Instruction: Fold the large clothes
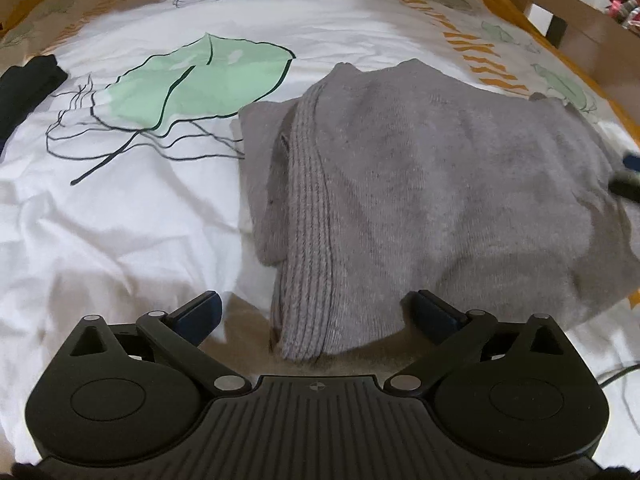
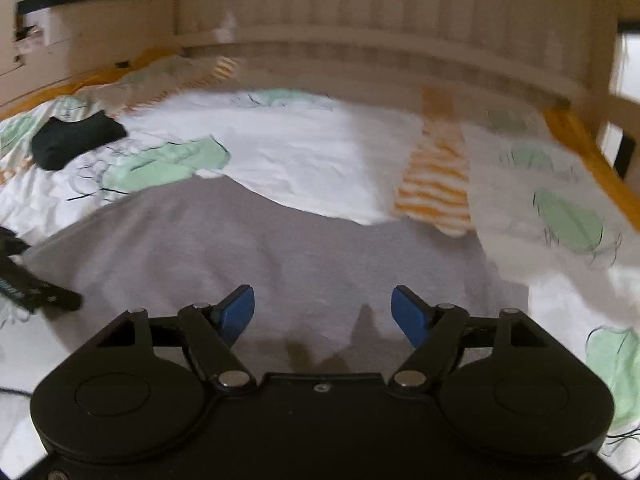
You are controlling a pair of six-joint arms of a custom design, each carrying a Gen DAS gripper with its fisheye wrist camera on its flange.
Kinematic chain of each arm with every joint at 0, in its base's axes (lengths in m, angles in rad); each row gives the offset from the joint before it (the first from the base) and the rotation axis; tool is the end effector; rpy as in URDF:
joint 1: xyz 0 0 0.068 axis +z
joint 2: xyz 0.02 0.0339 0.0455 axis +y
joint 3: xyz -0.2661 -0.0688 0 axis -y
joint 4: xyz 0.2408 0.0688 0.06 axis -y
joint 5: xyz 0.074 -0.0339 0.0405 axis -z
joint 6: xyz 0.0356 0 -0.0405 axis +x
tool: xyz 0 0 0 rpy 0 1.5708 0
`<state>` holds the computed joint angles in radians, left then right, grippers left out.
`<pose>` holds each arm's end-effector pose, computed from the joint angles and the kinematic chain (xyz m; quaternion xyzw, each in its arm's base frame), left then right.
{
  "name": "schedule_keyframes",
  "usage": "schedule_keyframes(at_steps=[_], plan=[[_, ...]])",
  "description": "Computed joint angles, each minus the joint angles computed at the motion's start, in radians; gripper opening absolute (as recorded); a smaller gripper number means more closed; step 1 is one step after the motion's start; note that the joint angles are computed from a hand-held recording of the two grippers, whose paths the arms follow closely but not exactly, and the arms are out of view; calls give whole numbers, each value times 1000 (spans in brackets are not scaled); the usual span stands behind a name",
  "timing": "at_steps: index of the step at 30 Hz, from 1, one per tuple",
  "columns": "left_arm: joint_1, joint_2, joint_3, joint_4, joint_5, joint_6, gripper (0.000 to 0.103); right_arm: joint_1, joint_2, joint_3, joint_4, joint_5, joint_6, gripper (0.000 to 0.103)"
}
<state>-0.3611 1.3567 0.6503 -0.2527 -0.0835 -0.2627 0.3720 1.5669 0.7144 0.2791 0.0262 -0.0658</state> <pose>0.2335 -0.0850 0.1732 0.0343 0.9522 -0.0544 0.2985 0.2935 0.1135 0.1783 -0.1846 0.8585 0.0616 0.4744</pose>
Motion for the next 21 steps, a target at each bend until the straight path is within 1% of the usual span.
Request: schedule_keyframes(at_steps=[2,4,5,6,9,10,14,16,19,21], plan=[[-1,-10,-12,1,2,-23,103,51,0,-17,-34,41,-18,79],[-3,-29,-29,3,0,-22,103,107,68,5,-111,136,-40,80],[-5,-40,-37,3,-3,-22,103,123,93,-10,-88,170,-37,81],[-2,-54,-47,1,1,-27,103,124,84,-52,-23,170,-20,81],[11,-123,-88,0,27,-43,103,92,27,-33,-133,126,65,81],[14,-150,-102,-3,37,-52,102,74,-10,-45,-150,109,96,81],[26,-286,-162,-13,108,-110,102,-23,-208,-158,-162,24,241,81],[8,-349,-185,-11,125,-145,102,-86,-308,-212,-195,-22,322,83],[-24,-370,-205,13,148,-189,103,-178,-391,-272,-250,-95,416,84],[-31,-324,-207,46,176,-202,103,-235,-391,-289,-270,-141,472,85]])
